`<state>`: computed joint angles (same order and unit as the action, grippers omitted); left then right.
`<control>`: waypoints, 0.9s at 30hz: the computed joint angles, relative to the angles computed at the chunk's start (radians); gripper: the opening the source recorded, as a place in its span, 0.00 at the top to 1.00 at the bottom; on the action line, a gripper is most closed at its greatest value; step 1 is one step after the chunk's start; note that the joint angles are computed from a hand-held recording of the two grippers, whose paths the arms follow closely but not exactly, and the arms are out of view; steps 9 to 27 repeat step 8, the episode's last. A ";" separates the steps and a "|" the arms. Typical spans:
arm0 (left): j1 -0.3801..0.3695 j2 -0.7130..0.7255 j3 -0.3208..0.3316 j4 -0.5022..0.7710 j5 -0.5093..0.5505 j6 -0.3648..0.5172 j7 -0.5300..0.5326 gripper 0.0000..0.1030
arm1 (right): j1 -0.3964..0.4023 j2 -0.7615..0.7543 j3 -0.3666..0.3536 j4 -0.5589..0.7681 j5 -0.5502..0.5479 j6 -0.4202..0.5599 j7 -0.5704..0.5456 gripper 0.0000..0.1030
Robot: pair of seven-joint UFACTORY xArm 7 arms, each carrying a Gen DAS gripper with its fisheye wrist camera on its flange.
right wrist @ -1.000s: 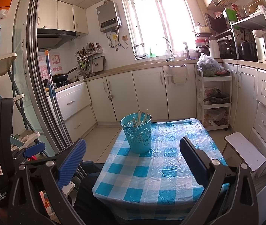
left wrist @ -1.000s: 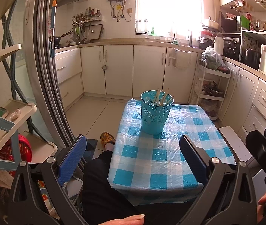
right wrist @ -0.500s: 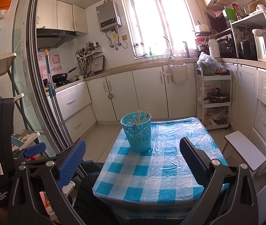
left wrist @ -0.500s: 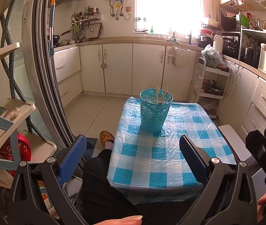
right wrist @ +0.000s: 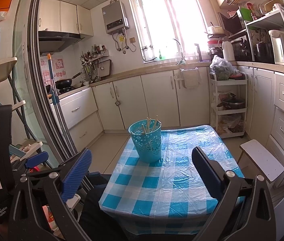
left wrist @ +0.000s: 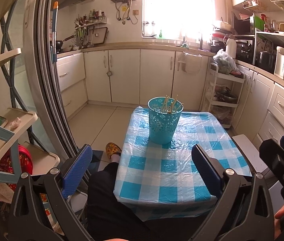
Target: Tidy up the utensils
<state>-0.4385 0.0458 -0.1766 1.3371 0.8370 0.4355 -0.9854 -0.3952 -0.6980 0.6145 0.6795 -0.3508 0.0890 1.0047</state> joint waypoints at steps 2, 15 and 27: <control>0.002 0.008 -0.001 0.008 -0.038 0.002 0.038 0.07 | -0.005 -0.006 0.004 -0.002 -0.002 -0.003 0.003 0.07; -0.007 0.018 0.004 0.015 -0.081 0.006 0.085 0.07 | -0.004 -0.010 0.003 -0.005 -0.001 -0.004 0.004 0.07; -0.007 0.018 0.004 0.015 -0.081 0.006 0.085 0.07 | -0.004 -0.010 0.003 -0.005 -0.001 -0.004 0.004 0.07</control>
